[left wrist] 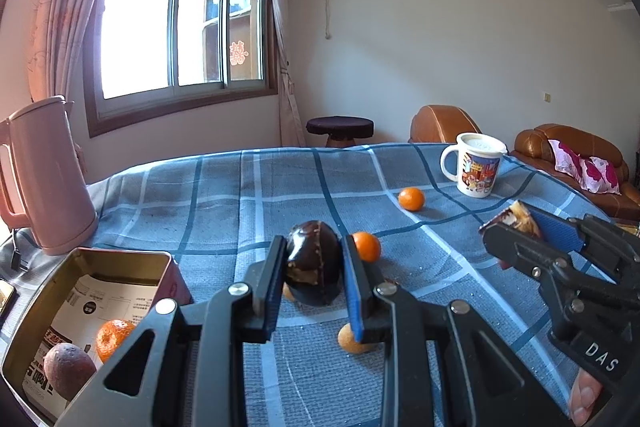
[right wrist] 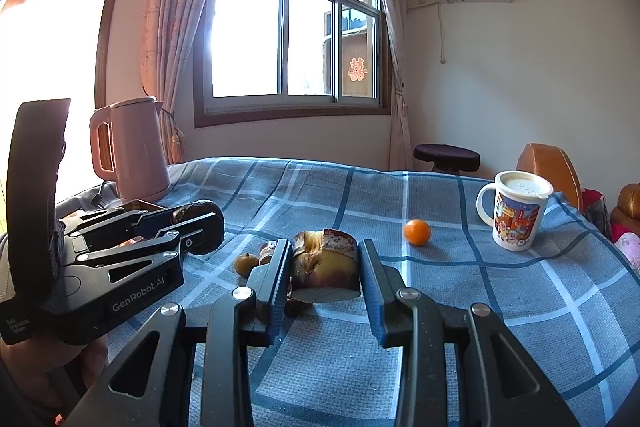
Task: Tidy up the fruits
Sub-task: 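Lift the mangosteen with the left tool while the right tool lifts the snack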
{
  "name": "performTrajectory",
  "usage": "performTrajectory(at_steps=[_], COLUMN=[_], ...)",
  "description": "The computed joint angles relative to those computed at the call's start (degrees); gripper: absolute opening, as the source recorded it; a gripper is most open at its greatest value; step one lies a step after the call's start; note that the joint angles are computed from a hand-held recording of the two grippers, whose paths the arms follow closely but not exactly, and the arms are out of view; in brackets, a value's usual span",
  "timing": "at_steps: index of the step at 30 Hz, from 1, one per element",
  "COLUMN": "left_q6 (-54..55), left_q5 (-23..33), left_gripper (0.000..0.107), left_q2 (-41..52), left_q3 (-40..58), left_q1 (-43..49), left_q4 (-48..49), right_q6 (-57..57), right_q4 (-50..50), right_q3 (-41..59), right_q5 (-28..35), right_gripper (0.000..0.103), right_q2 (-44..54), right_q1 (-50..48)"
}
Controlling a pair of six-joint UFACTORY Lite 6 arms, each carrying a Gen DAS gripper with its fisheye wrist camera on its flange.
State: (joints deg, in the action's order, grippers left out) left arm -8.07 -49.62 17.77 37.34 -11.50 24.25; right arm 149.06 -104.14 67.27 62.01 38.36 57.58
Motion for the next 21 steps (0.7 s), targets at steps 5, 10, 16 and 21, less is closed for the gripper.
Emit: performTrajectory(at_steps=[5, 10, 16, 21], left_q6=[1.6, 3.0, 3.0, 2.0], left_q5=[-1.5, -3.0, -3.3, -3.2], left_gripper=[0.028, 0.028, 0.028, 0.028], left_q2=[-1.0, -2.3, -3.6, -3.8], left_q3=[-1.7, -3.6, -5.1, -5.3], left_q1=[-0.3, -0.5, -0.3, 0.4], left_q4=[-1.6, -3.2, -3.0, -1.8], right_q6=[0.4, 0.7, 0.3, -0.6], right_q4=[-0.4, -0.4, 0.0, 1.1], right_q3=[-0.4, -0.6, -0.4, 0.3], right_q5=[1.5, 2.1, 2.6, 2.9], right_gripper=[0.036, 0.036, 0.036, 0.036], right_q2=[0.0, 0.0, 0.1, 0.5], right_q1=[0.6, 0.8, 1.0, 1.2])
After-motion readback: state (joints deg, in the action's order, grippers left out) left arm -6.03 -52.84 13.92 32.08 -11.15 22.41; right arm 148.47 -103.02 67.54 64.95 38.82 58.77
